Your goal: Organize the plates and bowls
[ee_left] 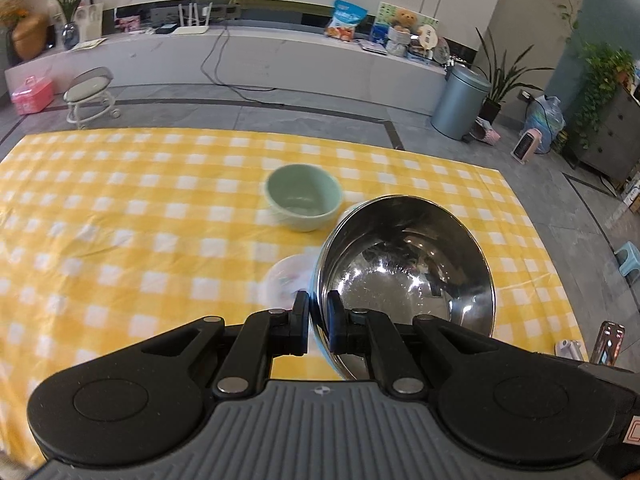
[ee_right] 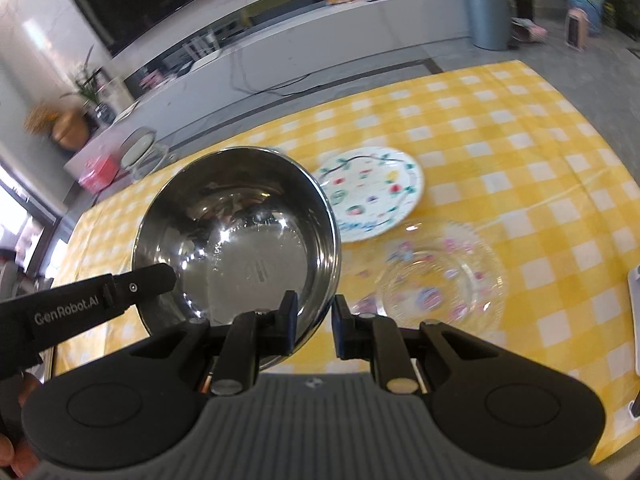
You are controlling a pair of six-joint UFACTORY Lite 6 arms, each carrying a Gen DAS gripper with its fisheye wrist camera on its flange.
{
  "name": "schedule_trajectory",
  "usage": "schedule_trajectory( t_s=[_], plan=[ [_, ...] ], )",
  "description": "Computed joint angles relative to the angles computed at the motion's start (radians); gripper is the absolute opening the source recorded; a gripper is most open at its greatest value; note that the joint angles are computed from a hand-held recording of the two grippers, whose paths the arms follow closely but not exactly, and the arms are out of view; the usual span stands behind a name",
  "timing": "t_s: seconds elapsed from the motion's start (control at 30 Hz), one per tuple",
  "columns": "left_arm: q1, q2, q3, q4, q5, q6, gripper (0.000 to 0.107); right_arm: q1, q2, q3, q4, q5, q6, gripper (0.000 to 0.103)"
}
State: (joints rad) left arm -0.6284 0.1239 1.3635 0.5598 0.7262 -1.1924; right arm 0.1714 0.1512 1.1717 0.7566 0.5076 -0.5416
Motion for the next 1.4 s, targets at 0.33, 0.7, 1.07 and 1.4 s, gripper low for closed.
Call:
schedule_trajectory(
  t_s=[0.33,0.7,1.07,1.4],
  plan=[
    [-0.013,-0.378,-0.303,-0.002,0.073,-0.042,0.009,0.164,-0.227,-0.152,-0.095,0.012,0.181,0.017],
    [0.024,-0.707,-0.562,-0.059,0.124,-0.066,0.009,0.363,-0.332,-0.258,-0.167,-0.022,0.357,0.016],
    [0.146,-0.855,-0.755,-0.236,0.062,0.036,0.009,0.428,-0.252,-0.258,-0.222,-0.049,0.421,0.016],
    [0.204,-0.792,-0.745,-0.294,0.011,0.139,0.010,0.437,-0.154,-0.191,-0.301,-0.059,0.477,0.014]
  ],
)
